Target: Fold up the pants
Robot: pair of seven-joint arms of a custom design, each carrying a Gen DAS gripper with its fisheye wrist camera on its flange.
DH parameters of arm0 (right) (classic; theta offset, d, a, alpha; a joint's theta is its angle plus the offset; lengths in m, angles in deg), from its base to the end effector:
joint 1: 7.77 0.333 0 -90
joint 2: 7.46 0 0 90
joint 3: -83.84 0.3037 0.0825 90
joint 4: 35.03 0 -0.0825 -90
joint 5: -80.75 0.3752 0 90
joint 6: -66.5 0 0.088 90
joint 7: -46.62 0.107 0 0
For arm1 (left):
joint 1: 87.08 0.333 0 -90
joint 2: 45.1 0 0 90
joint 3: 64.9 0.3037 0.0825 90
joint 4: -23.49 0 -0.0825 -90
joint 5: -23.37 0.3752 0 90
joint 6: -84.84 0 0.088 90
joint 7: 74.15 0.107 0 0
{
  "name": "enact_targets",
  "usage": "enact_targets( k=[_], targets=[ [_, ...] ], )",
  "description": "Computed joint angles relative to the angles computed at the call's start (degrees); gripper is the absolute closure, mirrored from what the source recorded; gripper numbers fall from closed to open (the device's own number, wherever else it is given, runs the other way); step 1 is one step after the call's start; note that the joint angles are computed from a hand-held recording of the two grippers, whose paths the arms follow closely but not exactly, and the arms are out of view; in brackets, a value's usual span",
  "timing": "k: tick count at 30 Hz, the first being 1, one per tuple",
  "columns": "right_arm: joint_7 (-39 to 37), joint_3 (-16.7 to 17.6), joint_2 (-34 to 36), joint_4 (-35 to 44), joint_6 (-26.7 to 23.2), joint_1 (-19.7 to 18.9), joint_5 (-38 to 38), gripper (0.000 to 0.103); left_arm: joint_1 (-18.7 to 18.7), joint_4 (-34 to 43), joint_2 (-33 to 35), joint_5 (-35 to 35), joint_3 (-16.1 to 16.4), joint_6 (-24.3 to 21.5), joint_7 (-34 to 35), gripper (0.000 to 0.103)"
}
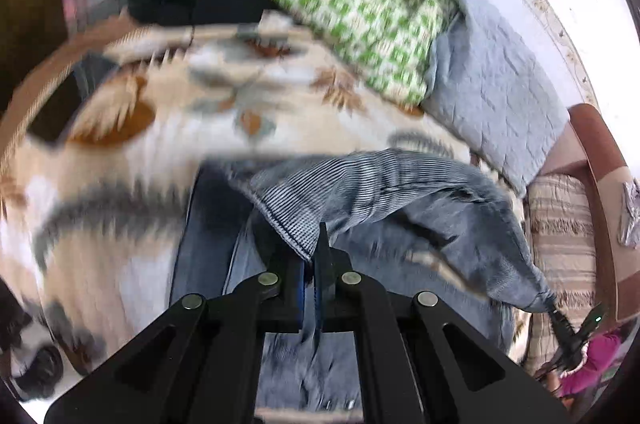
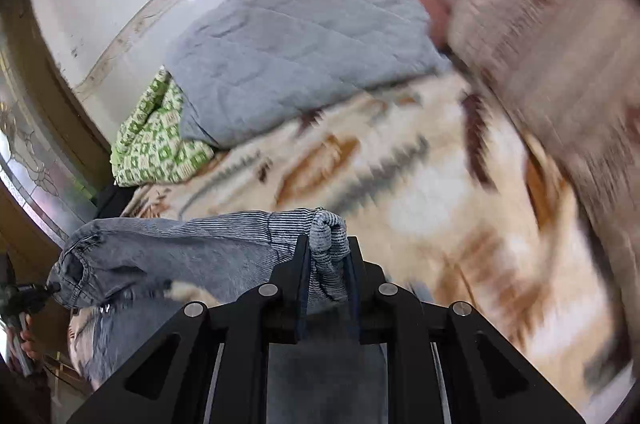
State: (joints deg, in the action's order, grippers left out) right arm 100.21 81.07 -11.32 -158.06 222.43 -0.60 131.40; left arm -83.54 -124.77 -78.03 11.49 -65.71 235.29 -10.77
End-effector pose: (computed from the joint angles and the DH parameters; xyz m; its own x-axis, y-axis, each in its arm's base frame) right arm 0.5583 0.0140 0.4858 0.1466 -0.9196 -0.3644 -0.7502 0.1367 -0.6469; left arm 0.4112 0.0241 0.5095 0.4809 -0.7748 0.4104 -0.6541 -0.6288 -0.4204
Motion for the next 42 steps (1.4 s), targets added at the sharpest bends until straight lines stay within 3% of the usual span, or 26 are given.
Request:
enact_targets(
  k=[3,7,9,11,13,15,17,21,26,33,36,38,39,40,41,42],
  targets=[
    [0.9,-0.6,-4.2,-7.9,0.6,-0.4,-2.1,0.081,-1.3,-4.9,-2.7,-2.5,1.2,-2.2,-0.1,0.1],
    [8.2,-0.9,-7.0,-13.7,-0.7,-1.1,-9.3,0.079,-1.6,-8.8,-5.3,-5.8,2.6,-5.9,0.0,0.098],
    [7.0,-2.5,-9.5,-15.7,-1.1,0.1,-7.0,0.078,-0.8,-10.0,-8.8,-5.8,2.1,-7.9,-0.8,0.097],
    [6.9,-3.4,-12.7,-17.7,-1.0,0.6,-6.3,0.067,-0.7,-10.9,-12.7,-5.8,1.8,-9.4,-1.3,0.096],
    [7.4,-3.8,-15.3,-19.1,-1.0,1.4,-6.8,0.044,-1.8,-11.9,-15.6,-7.0,2.2,-9.3,-1.2,0.082],
    [6.0,-5.0,-16.7,-19.4,-1.7,3.7,-4.9,0.037,-3.5,-12.5,-17.4,-9.1,2.5,-7.6,-1.2,0.036],
    [4.9,-5.5,-16.4,-18.4,-3.5,5.8,-3.0,0.034,-4.7,-12.5,-16.9,-10.2,1.7,-4.8,-2.0,0.026],
    [3.5,-4.9,-11.5,-13.9,-9.5,8.5,1.9,0.034,-8.1,-11.4,-12.4,-12.8,3.8,-2.8,-0.2,0.026],
    [3.0,-0.9,-3.0,-7.4,-15.1,8.8,9.0,0.034,-11.7,-12.5,-9.6,-19.6,6.5,-1.5,3.0,0.026],
    [6.1,4.6,7.3,0.6,-12.5,6.8,15.7,0.033,-10.1,-11.7,-6.3,-22.5,6.0,0.1,5.1,0.026],
    [1.6,6.2,8.9,1.7,-11.9,5.8,22.6,0.034,-10.2,-10.5,-3.4,-24.2,6.7,1.4,6.5,0.027],
    [1.6,7.0,9.9,2.5,-10.4,5.9,22.1,0.035,-9.9,-9.6,-1.6,-24.8,6.5,1.9,7.1,0.029],
    [1.7,7.3,10.4,3.0,-10.6,5.9,21.7,0.044,-9.6,-9.2,-0.9,-25.1,6.2,2.3,7.0,0.046],
    [2.0,7.5,10.8,3.4,-10.7,5.8,20.9,0.064,-9.4,-8.9,-0.4,-25.2,6.1,2.3,7.2,0.059],
    [3.6,7.6,11.0,3.6,-10.4,6.0,18.4,0.076,-8.8,-8.2,0.2,-24.4,5.8,1.1,7.1,0.083],
    [4.7,7.7,10.8,3.7,-10.5,6.0,16.4,0.088,-7.7,-7.7,0.4,-23.2,5.0,0.2,6.4,0.092]
  ],
)
